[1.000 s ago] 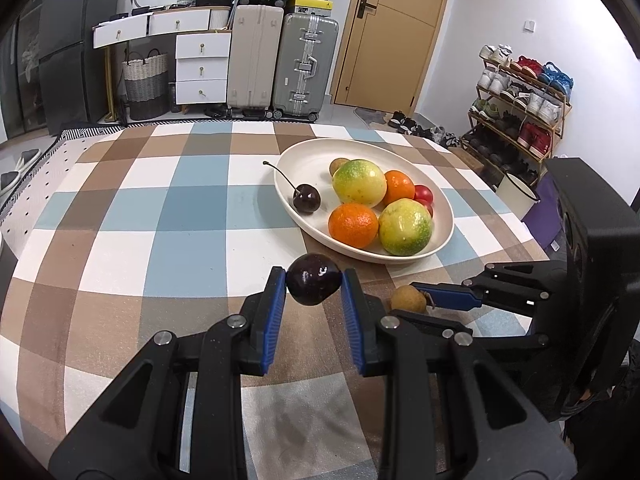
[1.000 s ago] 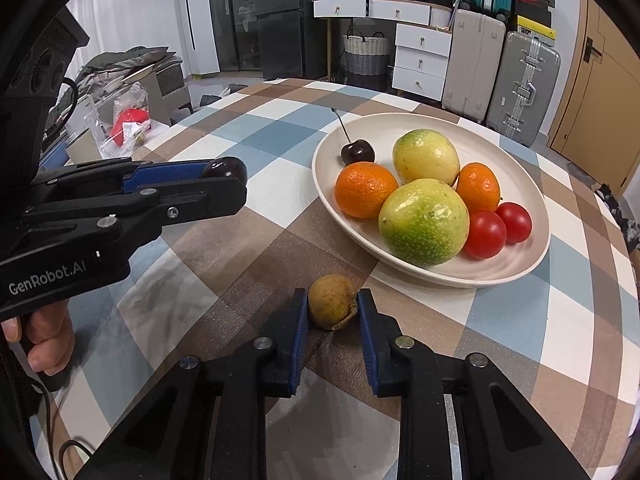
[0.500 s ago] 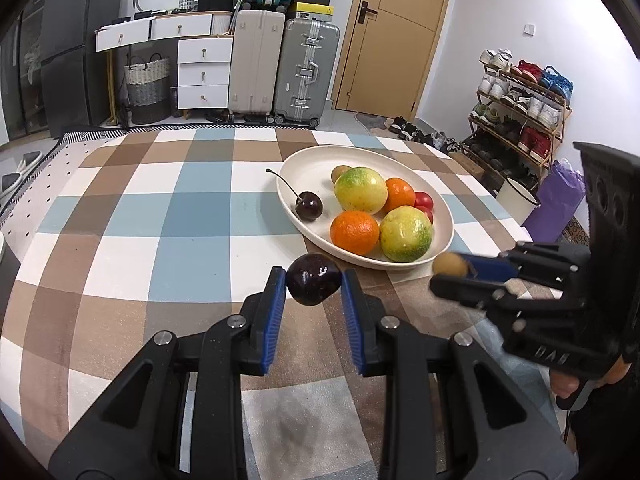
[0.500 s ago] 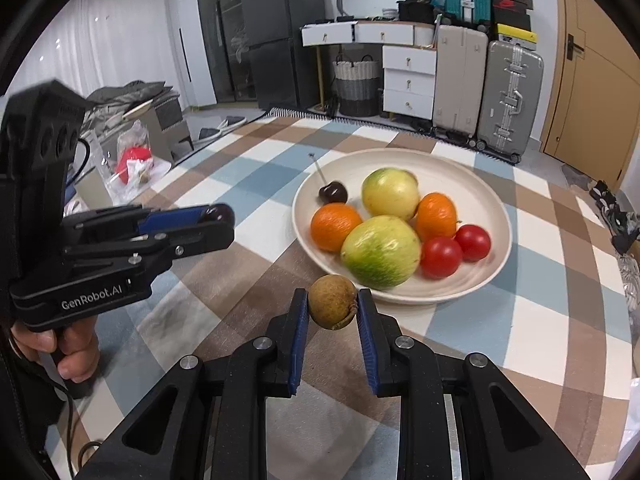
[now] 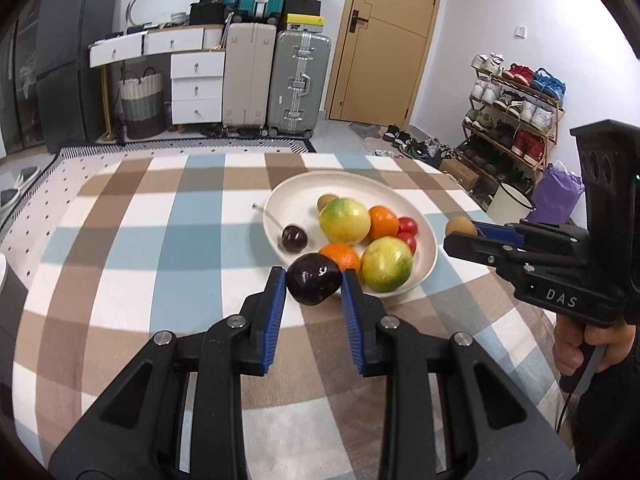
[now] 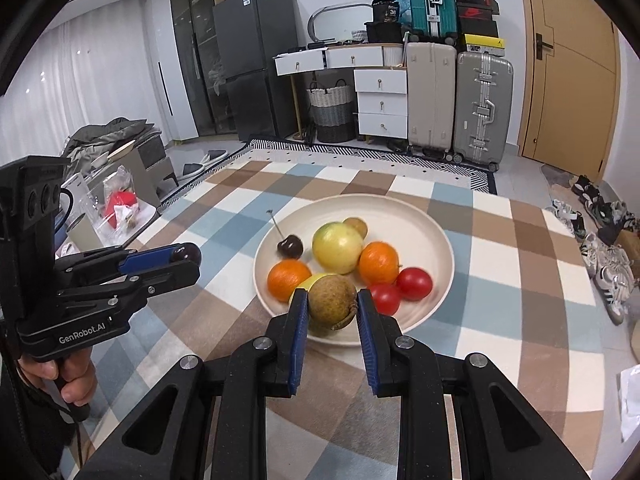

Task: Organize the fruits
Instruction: 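Carry the cherry and kiwi over the white plate with both tools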

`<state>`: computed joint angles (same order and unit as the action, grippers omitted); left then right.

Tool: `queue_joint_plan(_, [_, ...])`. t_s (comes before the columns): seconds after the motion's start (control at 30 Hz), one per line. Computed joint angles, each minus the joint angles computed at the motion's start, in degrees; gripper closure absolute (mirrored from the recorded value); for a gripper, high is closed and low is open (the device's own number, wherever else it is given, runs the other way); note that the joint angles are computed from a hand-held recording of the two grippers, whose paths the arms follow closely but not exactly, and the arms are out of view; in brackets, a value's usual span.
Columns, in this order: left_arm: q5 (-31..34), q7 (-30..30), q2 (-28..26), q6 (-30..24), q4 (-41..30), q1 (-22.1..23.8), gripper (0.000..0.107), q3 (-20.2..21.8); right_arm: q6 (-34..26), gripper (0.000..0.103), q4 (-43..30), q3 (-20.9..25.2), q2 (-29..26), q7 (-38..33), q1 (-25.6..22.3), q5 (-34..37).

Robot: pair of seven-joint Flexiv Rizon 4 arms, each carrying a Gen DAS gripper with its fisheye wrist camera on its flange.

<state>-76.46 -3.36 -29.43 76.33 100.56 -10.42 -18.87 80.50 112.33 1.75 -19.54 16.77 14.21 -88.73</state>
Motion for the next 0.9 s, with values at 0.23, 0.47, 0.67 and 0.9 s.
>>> queue_joint_plan(0.23, [4.36, -3.37, -0.67, -0.23, -2.63, -0.38, 0.081, -0.12, 0.73, 0.079, -0.68, -0.49, 0.98, -2.57, -0.83, 1.94])
queue_joint_plan(0.47, [9.97, -7.38, -2.42, 0.54, -5.89, 0.25, 0.081, -1.6, 1.62, 0.079, -1.08, -1.48, 1.3, -3.71, -1.59, 3.93])
queue_joint_plan(0.67, [17.14, -13.1, -5.69, -0.01, -9.89, 1.26, 0.081, -2.78, 1.93, 0.079, -1.79, -2.06, 0.49, -7.77, -1.48, 8.29])
queue_joint_plan(0.9, [28.04, -23.26, -11.03, -2.64, -16.45, 1.37, 0.081, -1.51, 4.35, 0.079, -3.24, -4.62, -1.93, -8.24, -0.38, 10.73])
